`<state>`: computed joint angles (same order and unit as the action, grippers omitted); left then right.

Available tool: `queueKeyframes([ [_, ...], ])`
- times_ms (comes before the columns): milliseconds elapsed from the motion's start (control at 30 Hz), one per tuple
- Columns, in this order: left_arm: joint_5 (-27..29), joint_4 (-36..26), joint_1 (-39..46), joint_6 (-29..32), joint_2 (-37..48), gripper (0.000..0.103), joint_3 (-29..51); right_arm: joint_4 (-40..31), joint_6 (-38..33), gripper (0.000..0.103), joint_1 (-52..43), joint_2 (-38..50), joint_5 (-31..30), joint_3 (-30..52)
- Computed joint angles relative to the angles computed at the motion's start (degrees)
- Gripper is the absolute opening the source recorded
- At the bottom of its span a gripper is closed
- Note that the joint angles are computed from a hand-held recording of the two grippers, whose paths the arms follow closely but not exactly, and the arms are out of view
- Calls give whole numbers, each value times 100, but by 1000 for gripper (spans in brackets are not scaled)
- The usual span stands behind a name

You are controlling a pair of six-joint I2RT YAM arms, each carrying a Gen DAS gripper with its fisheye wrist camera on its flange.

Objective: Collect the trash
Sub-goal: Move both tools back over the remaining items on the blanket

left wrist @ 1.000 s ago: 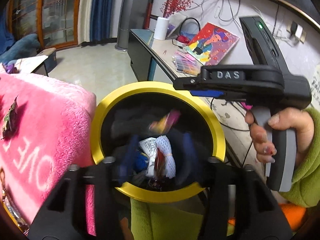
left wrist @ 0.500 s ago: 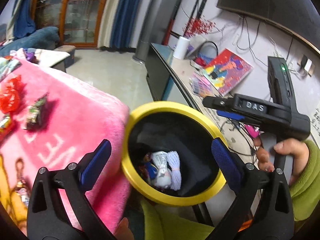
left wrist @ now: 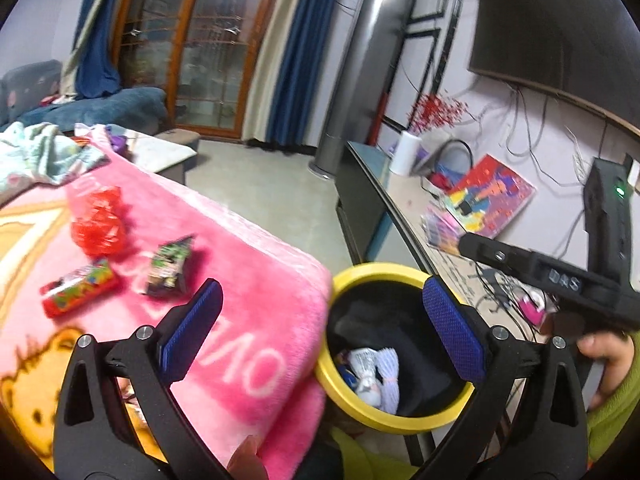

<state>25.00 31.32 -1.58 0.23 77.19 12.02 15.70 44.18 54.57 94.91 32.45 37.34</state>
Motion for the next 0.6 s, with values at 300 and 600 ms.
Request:
queueKeyframes([
  [300,441,-180,1113,126,-201,92,53,-84,-388,82,544,472,311,583],
  [600,685,-203,2009,374,-270,92,114,-293,-607,83,841,1014,235,1227],
])
